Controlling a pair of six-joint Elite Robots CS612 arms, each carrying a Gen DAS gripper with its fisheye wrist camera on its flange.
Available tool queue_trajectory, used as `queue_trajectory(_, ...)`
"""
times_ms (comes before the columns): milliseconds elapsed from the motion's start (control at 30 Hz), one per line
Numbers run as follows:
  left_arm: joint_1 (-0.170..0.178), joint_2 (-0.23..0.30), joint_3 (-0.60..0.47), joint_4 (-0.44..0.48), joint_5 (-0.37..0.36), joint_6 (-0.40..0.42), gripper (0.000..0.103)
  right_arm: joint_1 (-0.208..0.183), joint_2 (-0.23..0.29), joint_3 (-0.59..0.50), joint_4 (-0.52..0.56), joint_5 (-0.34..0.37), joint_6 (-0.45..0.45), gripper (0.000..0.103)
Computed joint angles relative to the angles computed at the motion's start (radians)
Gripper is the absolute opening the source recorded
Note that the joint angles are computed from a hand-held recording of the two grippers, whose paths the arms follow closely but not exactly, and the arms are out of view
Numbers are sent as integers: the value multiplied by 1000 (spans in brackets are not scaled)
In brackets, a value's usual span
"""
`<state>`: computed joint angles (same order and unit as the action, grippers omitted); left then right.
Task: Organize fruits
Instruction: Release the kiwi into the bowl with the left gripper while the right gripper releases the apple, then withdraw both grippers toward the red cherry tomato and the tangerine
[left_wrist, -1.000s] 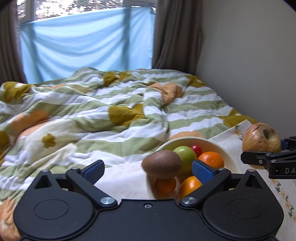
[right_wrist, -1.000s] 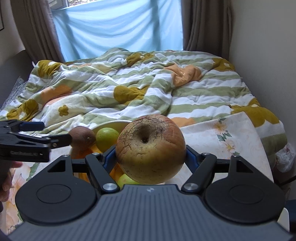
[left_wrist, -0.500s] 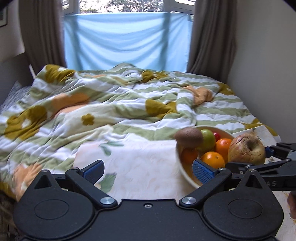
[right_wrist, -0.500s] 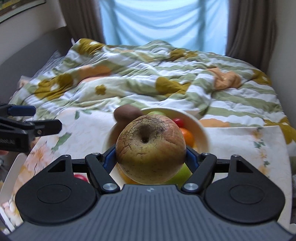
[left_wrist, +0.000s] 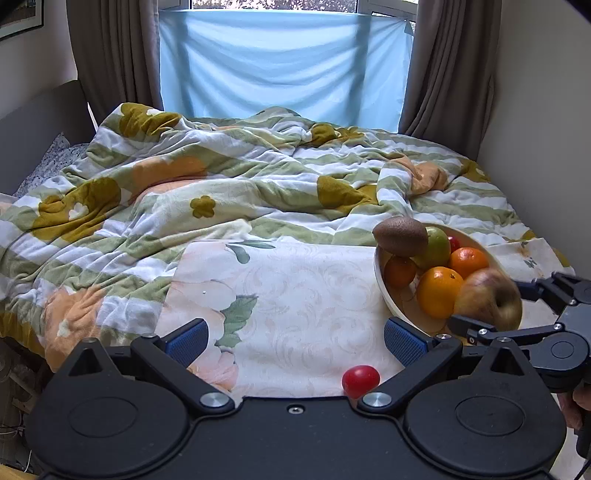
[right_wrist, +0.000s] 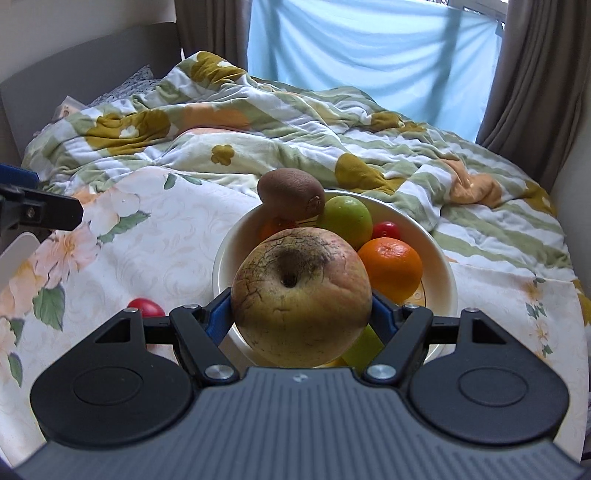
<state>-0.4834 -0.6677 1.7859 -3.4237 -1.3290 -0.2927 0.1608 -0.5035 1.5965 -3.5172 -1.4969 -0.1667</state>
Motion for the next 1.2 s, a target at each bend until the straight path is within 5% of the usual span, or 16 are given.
queue_trajectory(533,-24,-28,40,-33,30,-14,103,-5,-18,43,-105,4,-46,98)
queue_trajectory(1200,-100,-93,145,-136,131,-34,103,-69,-218,268,-93,84,197,103)
